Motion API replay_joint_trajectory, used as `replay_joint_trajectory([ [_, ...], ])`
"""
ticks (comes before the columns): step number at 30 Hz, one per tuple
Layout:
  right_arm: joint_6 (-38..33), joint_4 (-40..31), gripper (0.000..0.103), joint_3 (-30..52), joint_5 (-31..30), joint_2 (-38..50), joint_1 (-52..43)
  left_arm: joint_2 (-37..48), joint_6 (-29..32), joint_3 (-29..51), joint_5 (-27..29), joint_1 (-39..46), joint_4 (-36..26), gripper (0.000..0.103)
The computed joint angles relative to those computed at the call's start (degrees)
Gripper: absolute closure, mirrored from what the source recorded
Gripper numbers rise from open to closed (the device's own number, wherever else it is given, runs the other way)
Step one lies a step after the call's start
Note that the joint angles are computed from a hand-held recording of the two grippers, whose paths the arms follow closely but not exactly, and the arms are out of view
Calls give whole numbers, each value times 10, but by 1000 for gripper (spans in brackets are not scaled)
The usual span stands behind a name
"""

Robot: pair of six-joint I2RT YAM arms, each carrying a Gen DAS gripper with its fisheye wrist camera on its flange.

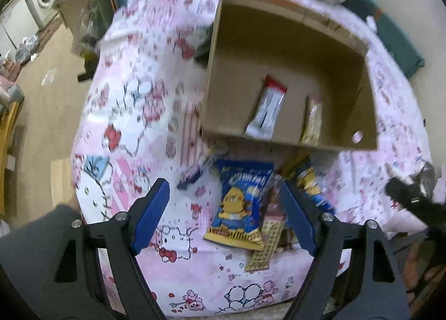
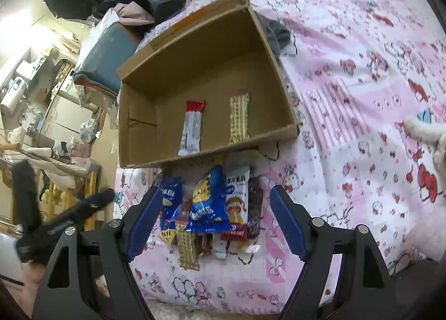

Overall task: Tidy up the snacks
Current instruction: 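Move both tools back to the pile and grasp blue bear-print bags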

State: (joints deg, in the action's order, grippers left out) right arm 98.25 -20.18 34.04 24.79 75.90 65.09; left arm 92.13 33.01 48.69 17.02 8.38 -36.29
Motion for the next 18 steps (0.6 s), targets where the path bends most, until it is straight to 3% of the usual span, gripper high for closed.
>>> replay_joint_trajectory([
  [5,10,18,21,-9,-22,6,-7,80,-17,-17,-35,-23,53,30],
  [9,4,33,21,-9,-39,24,-20,144,-17,-14,-29,-38,71,39],
  [13,-14,65,24,-5,-73,59,-43,185,-3,-16,-24,-47,89,62],
  [15,-35,77,32,3,-94,81,-55,183,0,-22,-8,-41,96,64],
  [18,-69,110,45,11,-128,109,-75,180,3,-18,7,-25,72,81],
])
